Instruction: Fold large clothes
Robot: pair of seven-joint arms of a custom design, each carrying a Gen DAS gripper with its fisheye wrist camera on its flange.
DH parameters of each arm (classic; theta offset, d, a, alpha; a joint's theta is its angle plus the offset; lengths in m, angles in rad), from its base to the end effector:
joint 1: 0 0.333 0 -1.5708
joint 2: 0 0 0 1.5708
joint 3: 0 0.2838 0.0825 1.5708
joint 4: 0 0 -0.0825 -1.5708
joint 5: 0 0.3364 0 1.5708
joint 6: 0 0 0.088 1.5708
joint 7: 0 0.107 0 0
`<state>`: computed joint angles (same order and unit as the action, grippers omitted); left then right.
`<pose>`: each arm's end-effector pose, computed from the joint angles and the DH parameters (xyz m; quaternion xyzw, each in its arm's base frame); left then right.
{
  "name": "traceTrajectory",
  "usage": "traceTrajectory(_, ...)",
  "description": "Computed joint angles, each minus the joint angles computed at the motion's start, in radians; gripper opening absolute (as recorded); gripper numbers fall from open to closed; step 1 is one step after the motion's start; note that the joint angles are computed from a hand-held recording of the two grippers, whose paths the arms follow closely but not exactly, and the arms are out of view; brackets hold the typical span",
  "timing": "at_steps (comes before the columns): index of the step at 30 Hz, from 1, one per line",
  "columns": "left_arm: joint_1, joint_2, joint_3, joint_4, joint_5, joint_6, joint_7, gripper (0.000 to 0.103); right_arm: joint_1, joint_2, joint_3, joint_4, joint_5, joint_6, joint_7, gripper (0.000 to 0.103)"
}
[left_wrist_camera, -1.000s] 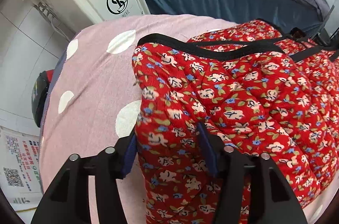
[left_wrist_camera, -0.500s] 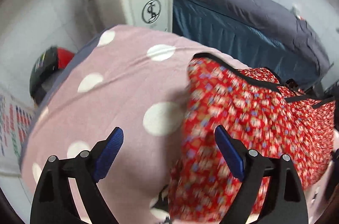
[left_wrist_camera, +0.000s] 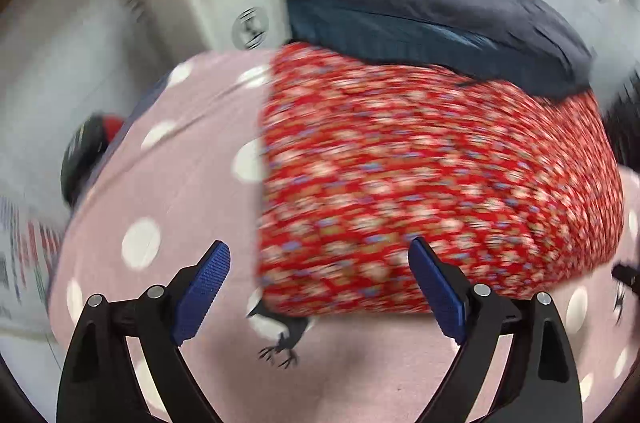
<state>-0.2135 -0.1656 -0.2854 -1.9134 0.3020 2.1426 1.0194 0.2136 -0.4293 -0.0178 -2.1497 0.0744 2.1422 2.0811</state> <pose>0.4445 -0.2389 0.5825 -0.6612 0.7075 -0.1408 0.2058 0.4174 0.0847 0.5953 -0.5636 0.7982 -0.0526 0.2060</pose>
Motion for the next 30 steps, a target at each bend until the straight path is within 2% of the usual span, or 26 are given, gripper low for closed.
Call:
traceTrajectory(2, -0.023, 0.082, -0.021, 0.088, 0.023, -0.025, 0.044, 0.089, 0.033, 0.067, 0.016, 0.083, -0.007, -0.004, -0.069, 0.077)
traceTrajectory(5, -0.069, 0.235, -0.013, 0.255, 0.054, -0.124, 0.072, 0.089, 0.057, 0.199, 0.044, 0.240, -0.032, -0.021, -0.142, 0.084)
traceTrajectory(7, -0.096, 0.339, 0.012, 0.375, 0.040, -0.222, 0.066, 0.098, 0.054, 0.287, 0.057, 0.336, -0.069, -0.041, -0.159, 0.084)
traceTrajectory(9, -0.093, 0.397, 0.045, 0.435, -0.045, -0.253, 0.070, 0.098, 0.044, 0.365, 0.060, 0.419, -0.088, -0.091, -0.155, 0.085)
traceTrajectory(10, -0.096, 0.420, 0.056, 0.462, -0.068, -0.273, 0.087, 0.098, 0.036, 0.407, 0.054, 0.460, -0.065, -0.135, -0.150, 0.088)
traceTrajectory(12, -0.115, 0.448, 0.072, 0.496, -0.062, -0.293, 0.120, 0.098, 0.018, 0.441, 0.047, 0.484, -0.005, -0.150, -0.164, 0.092)
traceTrajectory(14, -0.136, 0.461, 0.084, 0.511, -0.039, -0.296, 0.138, 0.098, 0.016, 0.459, 0.055, 0.497, -0.017, -0.153, -0.184, 0.096)
traceTrajectory(16, -0.151, 0.461, 0.092, 0.502, -0.028, -0.284, 0.130, 0.098, 0.021, 0.480, 0.065, 0.515, -0.050, -0.172, -0.201, 0.097)
traceTrajectory(18, -0.154, 0.436, 0.096, 0.460, -0.026, -0.240, 0.117, 0.098, 0.031, 0.484, 0.074, 0.517, -0.078, -0.176, -0.186, 0.097)
traceTrajectory(22, -0.136, 0.328, 0.089, 0.310, -0.044, -0.141, 0.119, 0.098, 0.030, 0.449, 0.074, 0.486, -0.046, -0.162, -0.212, 0.097)
traceTrajectory(24, -0.115, 0.244, 0.084, 0.219, -0.071, -0.074, 0.107, 0.098, 0.015, 0.363, 0.058, 0.401, -0.035, -0.127, -0.258, 0.097)
traceTrajectory(26, -0.095, 0.137, 0.075, 0.119, -0.084, -0.007, 0.053, 0.097, 0.009, 0.278, 0.056, 0.325, -0.090, -0.064, -0.259, 0.097)
traceTrajectory(30, -0.051, 0.025, 0.052, 0.010, -0.125, 0.053, -0.001, 0.097, -0.023, 0.174, 0.005, 0.227, -0.076, 0.007, -0.258, 0.097)
